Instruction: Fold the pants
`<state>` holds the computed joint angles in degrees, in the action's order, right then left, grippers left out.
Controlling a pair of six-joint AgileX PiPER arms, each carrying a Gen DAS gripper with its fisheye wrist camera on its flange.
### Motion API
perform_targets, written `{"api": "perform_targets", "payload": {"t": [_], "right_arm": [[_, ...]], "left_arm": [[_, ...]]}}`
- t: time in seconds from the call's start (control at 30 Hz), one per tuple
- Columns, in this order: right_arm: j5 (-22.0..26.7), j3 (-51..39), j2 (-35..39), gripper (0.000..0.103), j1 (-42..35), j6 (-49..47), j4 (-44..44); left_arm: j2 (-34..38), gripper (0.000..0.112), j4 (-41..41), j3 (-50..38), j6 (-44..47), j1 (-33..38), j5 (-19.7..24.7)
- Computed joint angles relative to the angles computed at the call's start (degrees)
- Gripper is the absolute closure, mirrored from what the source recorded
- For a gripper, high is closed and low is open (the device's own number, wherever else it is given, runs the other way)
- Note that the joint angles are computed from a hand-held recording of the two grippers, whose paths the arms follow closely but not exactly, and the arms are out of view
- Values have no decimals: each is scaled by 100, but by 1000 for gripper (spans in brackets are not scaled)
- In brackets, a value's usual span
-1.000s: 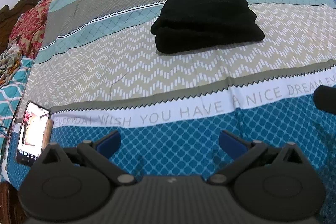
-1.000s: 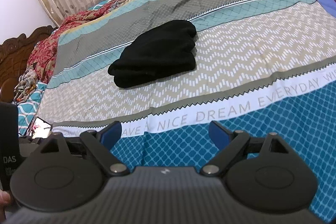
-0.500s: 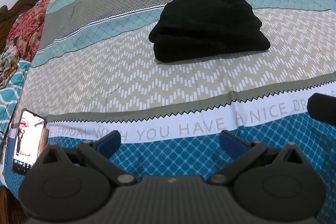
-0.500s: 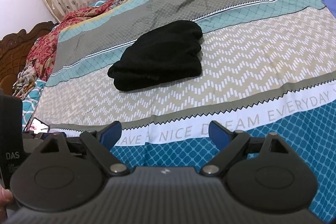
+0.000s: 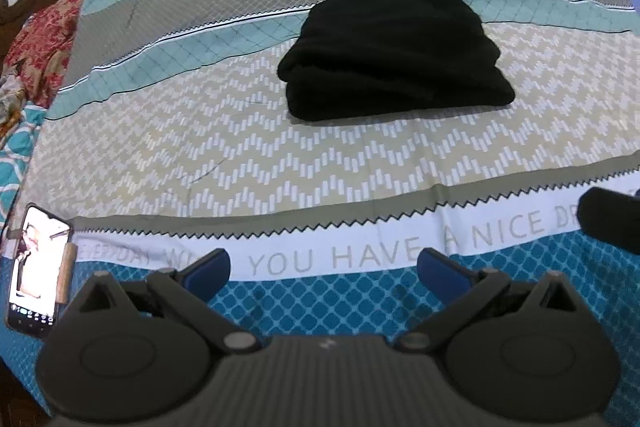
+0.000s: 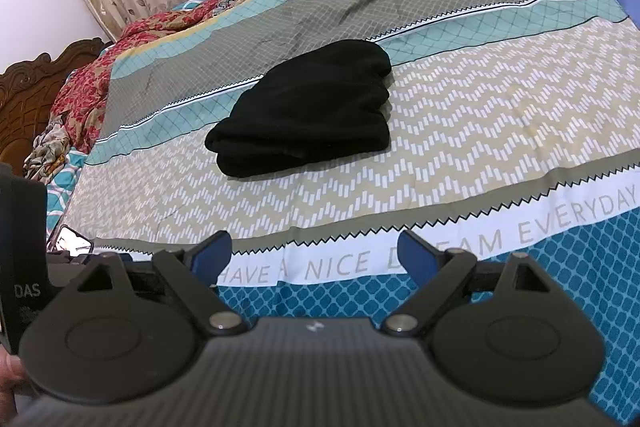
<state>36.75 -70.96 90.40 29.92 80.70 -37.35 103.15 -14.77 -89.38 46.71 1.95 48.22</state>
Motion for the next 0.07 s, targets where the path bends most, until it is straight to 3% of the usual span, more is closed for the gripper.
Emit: {"api": "perform_targets", "payload": {"t": [0.07], "right_arm": [[-49, -1, 9, 12, -5, -50, -6]], "left_arm": [[-22, 9, -63, 35, 69, -5, -26]]}}
